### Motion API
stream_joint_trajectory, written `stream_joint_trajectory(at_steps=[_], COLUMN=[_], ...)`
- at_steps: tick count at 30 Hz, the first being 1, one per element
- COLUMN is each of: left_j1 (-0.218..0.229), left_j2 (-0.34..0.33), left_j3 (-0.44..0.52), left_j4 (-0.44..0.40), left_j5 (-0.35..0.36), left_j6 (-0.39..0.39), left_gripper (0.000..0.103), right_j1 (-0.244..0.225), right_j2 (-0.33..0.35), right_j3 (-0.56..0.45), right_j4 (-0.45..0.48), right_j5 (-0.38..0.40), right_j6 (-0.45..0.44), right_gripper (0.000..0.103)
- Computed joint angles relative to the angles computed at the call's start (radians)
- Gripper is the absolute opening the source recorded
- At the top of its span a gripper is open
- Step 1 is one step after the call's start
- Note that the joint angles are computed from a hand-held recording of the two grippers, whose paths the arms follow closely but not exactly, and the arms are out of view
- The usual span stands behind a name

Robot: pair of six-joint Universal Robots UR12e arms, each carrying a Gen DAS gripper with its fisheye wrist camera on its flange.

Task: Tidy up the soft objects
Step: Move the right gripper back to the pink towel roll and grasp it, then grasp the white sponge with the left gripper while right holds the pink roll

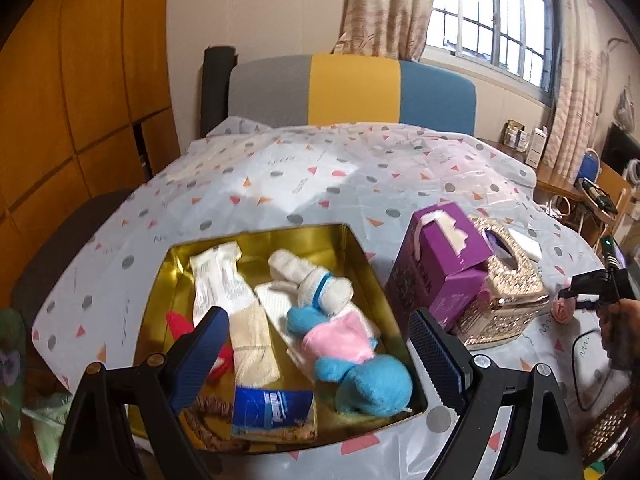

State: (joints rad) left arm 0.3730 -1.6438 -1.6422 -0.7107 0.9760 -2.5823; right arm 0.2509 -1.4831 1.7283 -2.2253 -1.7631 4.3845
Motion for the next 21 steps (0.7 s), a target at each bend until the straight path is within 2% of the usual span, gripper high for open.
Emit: stream_joint_trajectory(at_steps=[1,3,5,7,9,11,12,14,15,19,21], left_j1=[-0.002,-0.006,-0.013,-0.031,-0.059,-0.094,-0.117,-0.16,-0.187,-0.307,-0.377], left_j2=[0.001,0.003,0.007,0.009,0.013,0.015,0.014,0.004,-0.005,-0.046,-0.084], left_j3=[0.003,0.017,0.03,0.052,0.075,0.095,0.11,0.153,0.18,0.25,0.277], left_j4=[0.0,-0.009,-0.022,-0.068,-0.115,-0.153,-0.181,-0.286,-0.342,-0.454,-0.444], left_j5=[-0.006,-0.049,-0.103,-0.13,-0.163,-0.17,-0.173,-0.188,-0.18,-0.092,-0.015], left_j6=[0.004,0.01,0.022,0.062,0.111,0.15,0.166,0.193,0.199,0.22,0.15], left_gripper=[0.092,0.092,0.092,0.092,0.092,0.096,0.103,0.103,0.103,0.103,0.103], right_j1=[0.005,0.019,0.029,0.025,0.017,0.003,0.002,-0.003,-0.004,-0.015,-0.028], right_j2=[0.01,0.025,0.034,0.028,0.018,0.006,0.001,0.001,0.003,-0.018,-0.029], right_j3=[-0.022,-0.059,-0.085,-0.077,-0.062,-0.04,-0.034,-0.032,-0.035,-0.005,0.016], right_j4=[0.023,0.078,0.149,0.175,0.198,0.138,0.133,0.129,0.127,0.095,0.06], right_j5=[-0.019,-0.076,-0.136,-0.15,-0.145,-0.115,-0.11,-0.09,-0.089,-0.05,-0.02], right_j6=[-0.073,-0.176,-0.212,-0.213,-0.166,-0.135,-0.124,-0.116,-0.117,-0.083,-0.06], right_gripper=[0.046,0.046,0.046,0.046,0.046,0.046,0.046,0.047,0.047,0.051,0.051])
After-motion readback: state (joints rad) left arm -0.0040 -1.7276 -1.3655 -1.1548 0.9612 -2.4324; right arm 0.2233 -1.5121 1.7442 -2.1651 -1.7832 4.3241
